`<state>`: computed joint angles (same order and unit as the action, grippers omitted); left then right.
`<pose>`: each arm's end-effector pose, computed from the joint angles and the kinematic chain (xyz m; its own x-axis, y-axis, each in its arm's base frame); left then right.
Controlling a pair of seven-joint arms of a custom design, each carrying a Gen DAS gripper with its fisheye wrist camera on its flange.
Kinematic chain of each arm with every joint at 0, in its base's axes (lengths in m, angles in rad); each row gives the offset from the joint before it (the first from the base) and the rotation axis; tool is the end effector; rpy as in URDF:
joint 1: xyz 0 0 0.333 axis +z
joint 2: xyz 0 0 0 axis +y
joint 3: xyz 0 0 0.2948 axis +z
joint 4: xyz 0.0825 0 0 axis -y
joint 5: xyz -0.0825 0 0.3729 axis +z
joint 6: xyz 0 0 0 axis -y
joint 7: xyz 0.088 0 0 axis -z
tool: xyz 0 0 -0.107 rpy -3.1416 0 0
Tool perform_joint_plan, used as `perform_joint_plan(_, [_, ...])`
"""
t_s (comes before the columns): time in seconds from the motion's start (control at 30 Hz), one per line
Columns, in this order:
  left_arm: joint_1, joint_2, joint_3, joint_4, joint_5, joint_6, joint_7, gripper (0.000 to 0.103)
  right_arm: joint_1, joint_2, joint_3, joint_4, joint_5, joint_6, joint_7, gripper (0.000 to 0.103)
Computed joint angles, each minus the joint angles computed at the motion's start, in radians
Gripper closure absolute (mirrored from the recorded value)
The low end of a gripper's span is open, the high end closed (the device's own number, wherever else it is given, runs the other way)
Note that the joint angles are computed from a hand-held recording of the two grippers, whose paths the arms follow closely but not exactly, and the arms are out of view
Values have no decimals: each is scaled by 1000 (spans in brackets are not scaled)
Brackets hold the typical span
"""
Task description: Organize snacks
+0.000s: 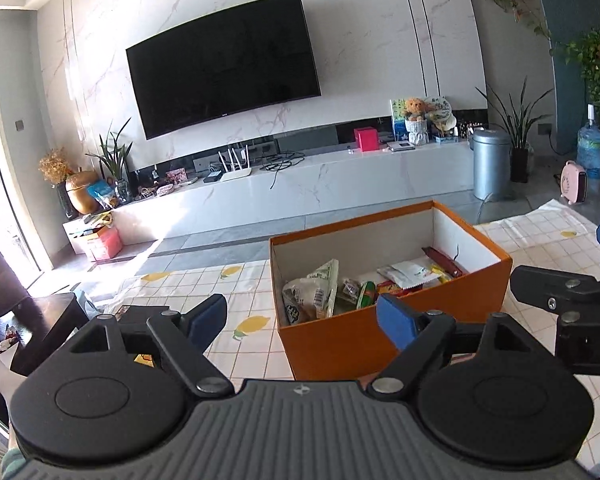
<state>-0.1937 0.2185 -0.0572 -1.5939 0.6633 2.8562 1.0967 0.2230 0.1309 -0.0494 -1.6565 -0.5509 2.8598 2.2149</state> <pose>0.6323 -0.1922 0.6055 -0.1664 -0.9622 -0.2154 -0.4182 0.2667 -0.8683 0.6215 0.1403 0.6331 -0.0058 -0.9996 -0.0290 -0.4368 0.0286 -0.8991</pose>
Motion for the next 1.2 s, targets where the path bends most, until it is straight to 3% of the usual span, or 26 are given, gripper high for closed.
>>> perform_joint_plan(0.17, [10, 16, -14, -16, -55, 7, 38, 4, 4, 36, -16, 14, -27, -35, 41, 9])
perform_joint_plan(0.43, [21, 35, -38, -31, -202, -20, 148, 4, -8, 61, -9, 5, 88, -54, -13, 9])
perform_joint_plan(1.2, [13, 24, -34, -21, -244, -45, 177, 4, -3, 61, -12, 9, 127, -65, -40, 9])
